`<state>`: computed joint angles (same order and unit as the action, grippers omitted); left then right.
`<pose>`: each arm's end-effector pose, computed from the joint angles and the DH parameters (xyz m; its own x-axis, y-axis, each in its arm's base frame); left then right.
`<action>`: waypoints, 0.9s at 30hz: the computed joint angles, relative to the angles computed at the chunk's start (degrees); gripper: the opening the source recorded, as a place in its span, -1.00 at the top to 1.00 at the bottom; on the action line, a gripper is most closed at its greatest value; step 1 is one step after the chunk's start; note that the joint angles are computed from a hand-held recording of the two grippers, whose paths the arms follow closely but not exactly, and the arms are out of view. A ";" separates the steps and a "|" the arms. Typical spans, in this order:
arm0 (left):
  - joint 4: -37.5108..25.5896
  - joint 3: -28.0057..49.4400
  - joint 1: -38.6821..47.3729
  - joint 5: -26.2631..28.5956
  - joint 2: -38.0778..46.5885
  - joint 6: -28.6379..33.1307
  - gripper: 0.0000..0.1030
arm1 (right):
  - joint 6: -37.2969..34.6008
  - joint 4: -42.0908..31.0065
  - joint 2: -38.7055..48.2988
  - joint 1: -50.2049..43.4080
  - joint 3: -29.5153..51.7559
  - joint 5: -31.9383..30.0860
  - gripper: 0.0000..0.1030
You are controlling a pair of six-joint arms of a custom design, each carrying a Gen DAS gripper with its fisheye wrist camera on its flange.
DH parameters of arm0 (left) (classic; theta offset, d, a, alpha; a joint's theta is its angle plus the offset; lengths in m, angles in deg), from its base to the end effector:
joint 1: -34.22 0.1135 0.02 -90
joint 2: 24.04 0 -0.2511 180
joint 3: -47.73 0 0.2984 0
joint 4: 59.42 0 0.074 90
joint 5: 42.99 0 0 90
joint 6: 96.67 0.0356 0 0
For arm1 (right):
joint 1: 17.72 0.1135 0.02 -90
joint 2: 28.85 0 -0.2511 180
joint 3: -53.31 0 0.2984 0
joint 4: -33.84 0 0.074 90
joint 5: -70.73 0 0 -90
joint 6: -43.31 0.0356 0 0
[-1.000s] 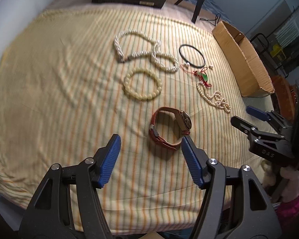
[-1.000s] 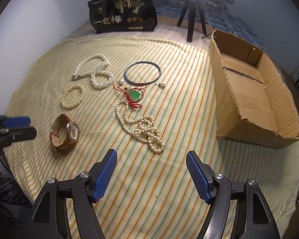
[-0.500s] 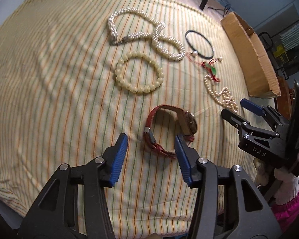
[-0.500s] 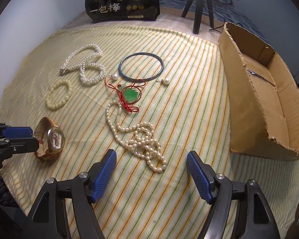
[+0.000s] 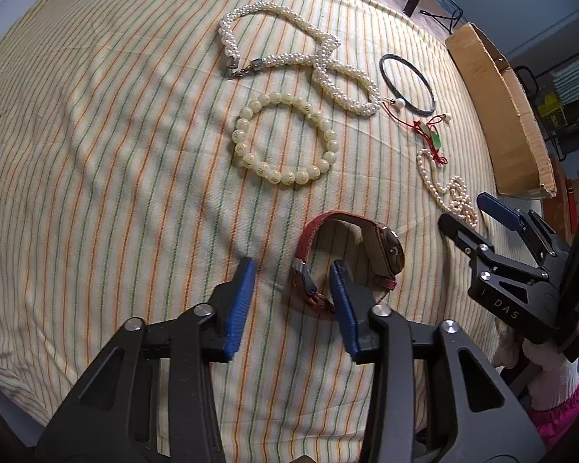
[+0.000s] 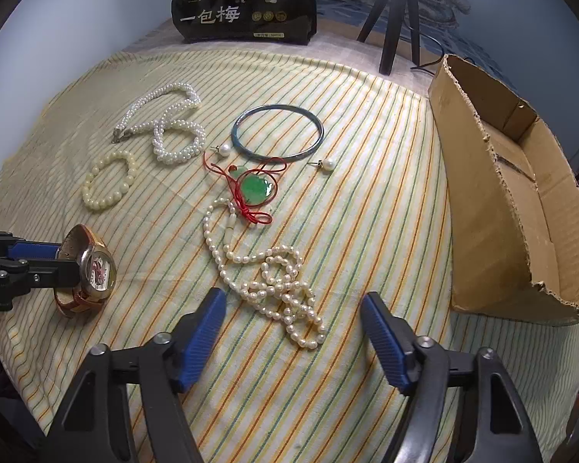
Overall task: Organize jewelry
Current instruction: 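Grasp the red-strap watch with the left tool while the right tool grasps the long pearl strand, then carry the watch and pearl strand into the cardboard box and open both tools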
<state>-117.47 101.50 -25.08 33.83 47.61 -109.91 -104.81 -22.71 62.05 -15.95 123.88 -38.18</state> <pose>0.1353 -0.2120 0.1548 -0.6740 -0.7213 -0.1596 -0.6673 0.6871 -0.2873 0.3277 0.0217 0.1560 -0.4269 -0.8169 -0.3879 -0.8809 0.4727 -0.0261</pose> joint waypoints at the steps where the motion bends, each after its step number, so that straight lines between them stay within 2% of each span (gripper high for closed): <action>1: 0.18 -0.13 0.24 0.04 0.00 0.33 0.28 | -0.05 0.29 -0.04 0.03 -0.06 -0.08 -0.24; 2: 0.12 -0.28 0.14 -0.03 -0.09 0.35 0.30 | -0.27 0.42 -0.18 -0.12 -0.19 -0.18 -0.18; 6: -0.93 0.49 -0.24 -0.51 0.92 0.76 0.42 | -0.75 0.76 -1.05 -0.10 -0.75 -0.48 0.34; 10: -0.49 0.82 0.31 -0.43 1.41 1.33 0.70 | -0.30 -0.07 -1.68 0.24 -0.77 -0.11 0.82; 13: -0.79 2.04 0.42 -0.56 2.51 1.58 0.78 | 0.03 -1.99 -1.43 -0.08 0.28 -0.80 0.90; 19: -0.89 3.73 -0.37 -1.39 3.50 1.42 0.84 | 0.47 -5.57 -1.31 -1.74 3.20 -4.03 0.90; 27: -2.19 7.00 -0.91 -3.27 4.84 2.61 0.84 | 1.05 -11.71 -2.33 -3.77 8.95 -10.92 0.90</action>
